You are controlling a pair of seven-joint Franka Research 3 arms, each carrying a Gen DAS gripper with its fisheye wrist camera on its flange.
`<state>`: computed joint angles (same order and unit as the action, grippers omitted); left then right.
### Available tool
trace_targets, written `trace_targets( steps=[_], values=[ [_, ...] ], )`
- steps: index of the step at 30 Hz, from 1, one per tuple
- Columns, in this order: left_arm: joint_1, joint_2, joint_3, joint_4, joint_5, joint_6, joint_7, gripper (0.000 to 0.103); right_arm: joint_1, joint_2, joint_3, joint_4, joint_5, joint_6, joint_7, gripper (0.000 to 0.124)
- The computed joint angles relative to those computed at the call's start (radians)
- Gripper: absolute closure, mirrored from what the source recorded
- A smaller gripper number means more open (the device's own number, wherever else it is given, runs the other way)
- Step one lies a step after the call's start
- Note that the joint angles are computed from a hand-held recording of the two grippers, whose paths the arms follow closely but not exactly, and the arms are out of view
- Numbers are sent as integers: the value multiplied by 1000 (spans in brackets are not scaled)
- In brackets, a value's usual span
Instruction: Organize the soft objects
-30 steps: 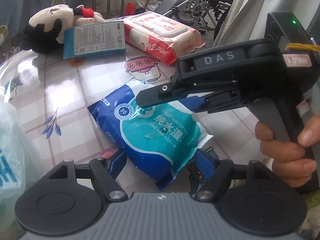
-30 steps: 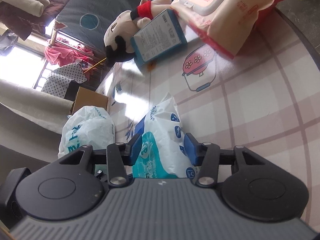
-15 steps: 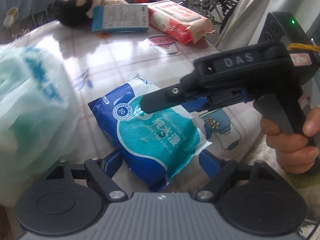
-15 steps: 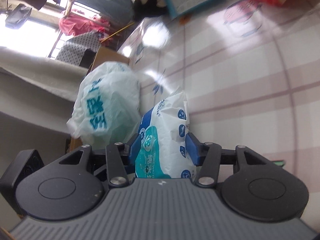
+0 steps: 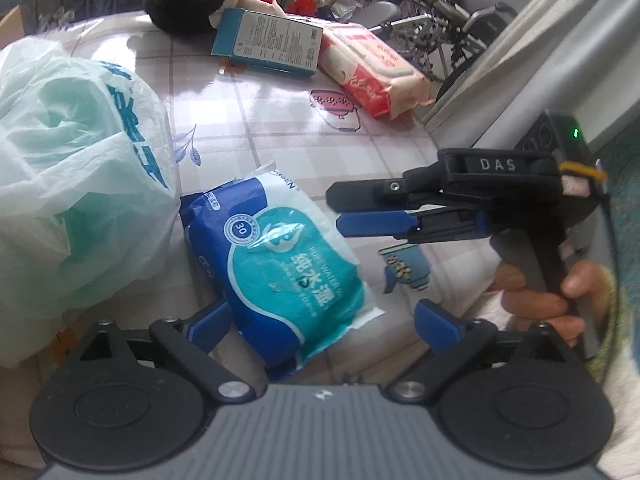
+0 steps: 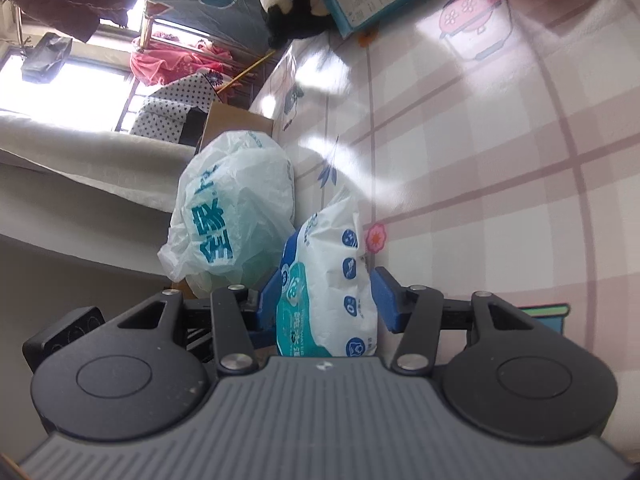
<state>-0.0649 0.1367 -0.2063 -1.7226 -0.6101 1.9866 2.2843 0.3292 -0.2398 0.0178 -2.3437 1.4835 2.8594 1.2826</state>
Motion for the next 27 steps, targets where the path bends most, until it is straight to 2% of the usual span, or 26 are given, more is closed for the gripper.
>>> trace_targets(
  steps=[3, 5, 7, 9, 10, 12, 16, 20, 23, 27],
  values=[
    [-2, 24, -4, 31, -18, -2, -57, 1, -5, -16, -4, -5, 13, 21, -21, 73],
    [-23, 25, -11, 21, 22, 71, -108, 1, -10, -29, -3, -2, -10, 43, -21, 72],
    [-47, 23, -20, 1, 82, 155, -146, 1, -20, -40, 1, 4, -94, 64, 14, 69],
    [-64, 34, -28, -3, 134, 197, -169, 1, -44, -47, 14, 12, -263, 89, 102, 62],
    [-72, 37, -29, -7, 166, 216, -185, 1, -69, -46, 30, 17, -379, 101, 167, 54],
    [-81, 39, -34, -25, 208, 260, -202, 1, -151, -37, 82, 35, -636, 110, 301, 46],
    [-72, 48, -43, -30, 207, 275, -197, 2, -309, 44, 155, 161, -1102, 18, 467, 40],
    [-62, 49, -48, -31, 188, 275, -170, 2, -323, 207, 125, 374, -1413, -105, 404, 36],
    [-56, 52, -48, -24, 179, 261, -165, 3, -298, 353, 76, 561, -1520, -205, 356, 36],
    [-52, 57, -49, -16, 168, 250, -153, 3, -255, 537, 2, 789, -1568, -323, 335, 36]
  ],
)
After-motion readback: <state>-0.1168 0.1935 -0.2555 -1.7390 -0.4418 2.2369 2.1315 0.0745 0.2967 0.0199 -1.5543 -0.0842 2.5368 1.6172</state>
